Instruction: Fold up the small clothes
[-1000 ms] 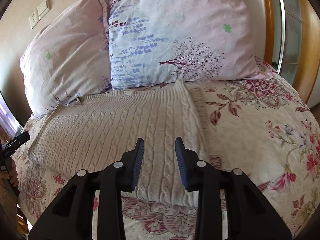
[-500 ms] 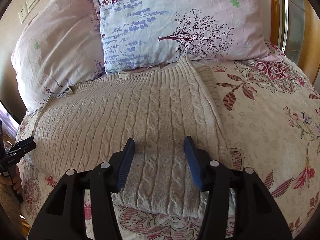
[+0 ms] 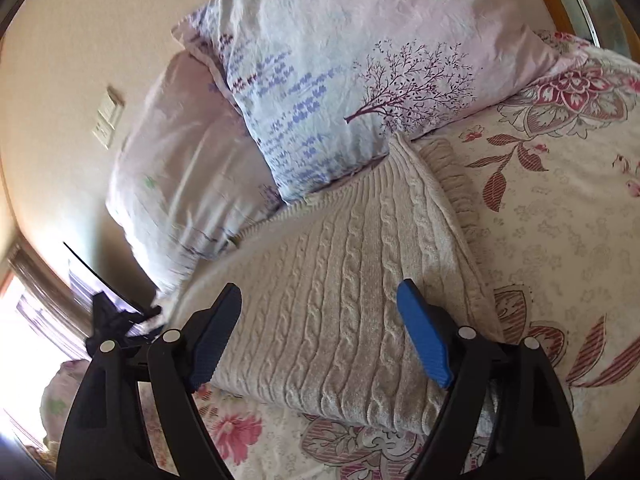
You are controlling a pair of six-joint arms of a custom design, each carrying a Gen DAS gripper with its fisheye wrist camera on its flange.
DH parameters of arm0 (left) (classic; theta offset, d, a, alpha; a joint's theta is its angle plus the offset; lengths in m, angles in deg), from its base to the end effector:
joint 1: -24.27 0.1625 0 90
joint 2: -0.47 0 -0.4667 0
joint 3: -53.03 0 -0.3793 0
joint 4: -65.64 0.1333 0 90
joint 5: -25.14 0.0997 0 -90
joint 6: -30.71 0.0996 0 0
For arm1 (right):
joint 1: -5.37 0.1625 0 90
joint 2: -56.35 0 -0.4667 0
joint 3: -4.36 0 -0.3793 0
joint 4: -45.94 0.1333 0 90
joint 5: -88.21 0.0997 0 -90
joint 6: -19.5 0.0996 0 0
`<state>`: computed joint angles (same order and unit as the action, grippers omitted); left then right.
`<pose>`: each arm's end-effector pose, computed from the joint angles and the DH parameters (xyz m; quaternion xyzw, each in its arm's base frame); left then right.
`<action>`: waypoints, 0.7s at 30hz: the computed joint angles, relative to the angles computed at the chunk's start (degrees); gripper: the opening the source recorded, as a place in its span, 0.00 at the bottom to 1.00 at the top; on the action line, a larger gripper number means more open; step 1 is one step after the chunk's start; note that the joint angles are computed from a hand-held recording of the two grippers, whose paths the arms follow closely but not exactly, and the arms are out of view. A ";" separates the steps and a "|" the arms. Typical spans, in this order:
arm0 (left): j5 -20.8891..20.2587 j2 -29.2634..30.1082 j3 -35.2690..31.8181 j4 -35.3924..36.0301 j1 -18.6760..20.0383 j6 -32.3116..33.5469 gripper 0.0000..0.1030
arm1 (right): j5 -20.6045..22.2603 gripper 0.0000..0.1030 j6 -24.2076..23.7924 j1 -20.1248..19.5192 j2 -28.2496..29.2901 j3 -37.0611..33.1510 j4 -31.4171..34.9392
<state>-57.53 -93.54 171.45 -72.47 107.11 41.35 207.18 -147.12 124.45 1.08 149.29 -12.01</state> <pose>0.0896 -0.4585 0.4209 0.1381 0.9670 -0.2029 0.0688 0.2152 -0.2120 0.0361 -0.0052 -0.8543 0.5186 0.0329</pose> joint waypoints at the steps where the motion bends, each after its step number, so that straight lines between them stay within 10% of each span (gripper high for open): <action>1: -0.03 0.34 0.10 -0.10 0.03 -0.16 0.70 | -1.73 0.80 0.03 -0.81 -0.10 1.45 -2.64; 6: -0.15 0.70 0.90 -1.40 -0.80 -0.64 0.70 | -1.61 0.83 0.06 -0.05 0.20 0.70 -1.68; 14: -3.79 2.71 0.38 -0.74 -0.19 -7.48 0.23 | -3.84 0.83 -0.63 -1.38 0.49 2.17 -5.07; 21: -9.32 0.71 2.29 -3.80 -4.42 -12.15 0.18 | -6.05 0.83 -0.96 -2.62 0.49 3.96 -8.35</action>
<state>-66.84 -92.82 173.73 -76.27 102.69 29.19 201.13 -148.08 121.83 1.57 153.25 -20.36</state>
